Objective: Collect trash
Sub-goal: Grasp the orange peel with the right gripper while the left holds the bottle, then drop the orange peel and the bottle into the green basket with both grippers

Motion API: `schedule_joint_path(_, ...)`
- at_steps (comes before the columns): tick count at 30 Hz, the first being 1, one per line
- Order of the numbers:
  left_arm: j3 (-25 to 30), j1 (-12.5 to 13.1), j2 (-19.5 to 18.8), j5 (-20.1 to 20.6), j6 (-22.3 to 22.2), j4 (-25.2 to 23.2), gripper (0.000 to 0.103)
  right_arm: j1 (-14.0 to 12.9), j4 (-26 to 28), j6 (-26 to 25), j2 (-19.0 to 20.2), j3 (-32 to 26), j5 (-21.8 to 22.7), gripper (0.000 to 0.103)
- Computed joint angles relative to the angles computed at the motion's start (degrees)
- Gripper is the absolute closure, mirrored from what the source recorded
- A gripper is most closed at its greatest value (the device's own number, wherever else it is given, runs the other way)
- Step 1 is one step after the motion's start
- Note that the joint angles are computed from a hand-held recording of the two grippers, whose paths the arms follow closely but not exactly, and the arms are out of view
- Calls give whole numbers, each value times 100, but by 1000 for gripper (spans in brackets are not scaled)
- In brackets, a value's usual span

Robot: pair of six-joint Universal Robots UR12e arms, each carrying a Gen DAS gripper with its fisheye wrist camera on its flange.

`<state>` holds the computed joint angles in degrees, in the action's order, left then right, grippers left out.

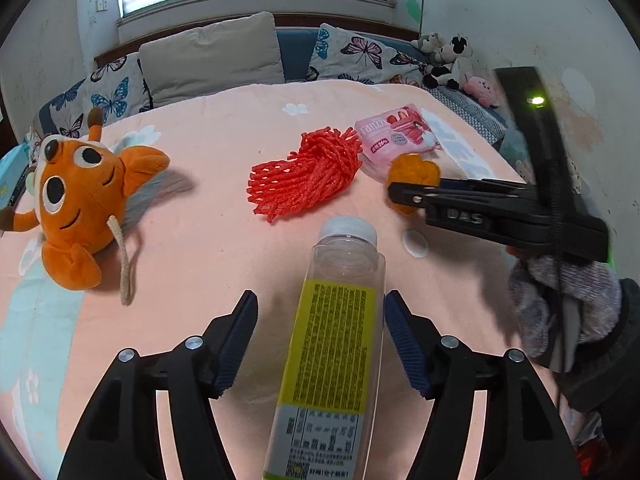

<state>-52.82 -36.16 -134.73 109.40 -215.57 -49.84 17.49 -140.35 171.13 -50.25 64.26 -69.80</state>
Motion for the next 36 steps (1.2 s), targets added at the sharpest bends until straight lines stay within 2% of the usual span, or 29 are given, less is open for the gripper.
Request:
schedule_joint_path(5,217,22,-125,-83,8,-271,39,-103,-4,-29,-171,214,237,63)
schedule_joint_path(8,256,38,-162,-217,5,-278,57,-167,-104,-78,-322,418,327,64)
schedule_joint_path(19,425,-95,-222,-23,-54,-191,59,-427,-474,-218,-924,1187,548,65)
schedule_joint_path(25,856,-236,-394,65,97,-135,59,-650,-815,-135,-1315,1701,582,65)
schedule_joint_path(28,1233,-325,-576,75,237,-173,59,-801,-958,-101,-1495,1951,522,65)
schedule_joint_path(31,1838,-407,-882,26,381,-327,59,-963,-1043,-82,-1658,2177,328,65)
schedule_joint_path(35,3158,-503,-1560,-169,595,-778,59,-1216,-1123,-14,-1833,2410,48,65)
schedule_joint_path(36,3683,-522,-1825,-230,639,-995,59,-1276,-1155,1,-1873,2466,-28,65)
